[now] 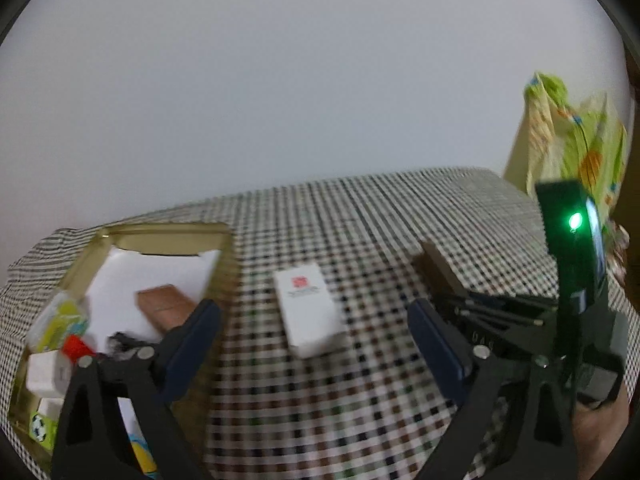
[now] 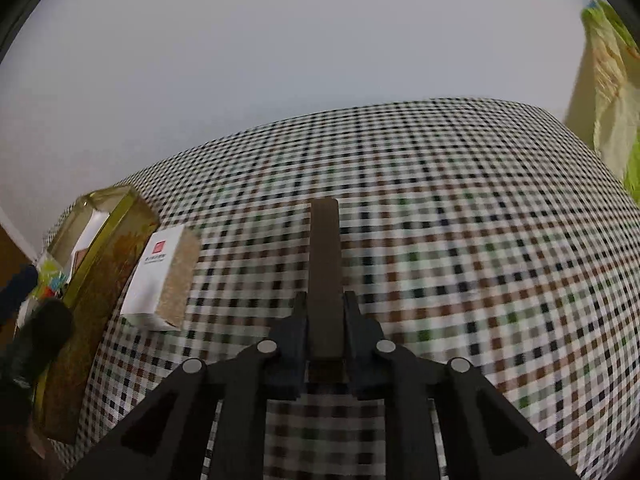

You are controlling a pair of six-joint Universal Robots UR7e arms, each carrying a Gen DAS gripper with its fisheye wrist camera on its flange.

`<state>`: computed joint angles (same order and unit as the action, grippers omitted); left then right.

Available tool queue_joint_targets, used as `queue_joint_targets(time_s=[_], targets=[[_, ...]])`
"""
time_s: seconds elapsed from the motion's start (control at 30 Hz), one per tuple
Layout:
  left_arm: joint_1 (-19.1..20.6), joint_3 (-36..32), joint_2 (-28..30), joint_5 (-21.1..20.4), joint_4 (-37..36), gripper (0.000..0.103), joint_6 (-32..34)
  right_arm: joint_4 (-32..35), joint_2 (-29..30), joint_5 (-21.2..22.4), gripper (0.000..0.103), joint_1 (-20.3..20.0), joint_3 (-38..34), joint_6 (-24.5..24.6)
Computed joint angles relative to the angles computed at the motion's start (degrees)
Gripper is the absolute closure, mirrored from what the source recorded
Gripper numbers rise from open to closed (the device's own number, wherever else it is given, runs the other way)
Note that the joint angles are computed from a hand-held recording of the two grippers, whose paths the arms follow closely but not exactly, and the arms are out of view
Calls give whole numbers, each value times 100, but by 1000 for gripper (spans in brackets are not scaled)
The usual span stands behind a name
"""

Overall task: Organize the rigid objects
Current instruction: 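Grasp the dark brown bar with the right tool while the left tool grasps the white Oriental Club box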

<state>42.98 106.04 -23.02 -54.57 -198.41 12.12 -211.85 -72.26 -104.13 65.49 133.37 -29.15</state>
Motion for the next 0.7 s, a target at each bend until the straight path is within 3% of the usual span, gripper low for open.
queue_joint_targets(time_s=[0.13, 0.43, 0.7], targets=[[29, -296, 138, -9, 655, 18, -167, 76, -118, 148, 85, -108, 49, 65], [276, -951, 293, 46, 1730, 20, -672, 60, -219, 246, 85, -173, 178, 91], [499, -1521, 481, -82, 2584, 41, -1092, 86, -126, 203, 85, -115, 76, 135]])
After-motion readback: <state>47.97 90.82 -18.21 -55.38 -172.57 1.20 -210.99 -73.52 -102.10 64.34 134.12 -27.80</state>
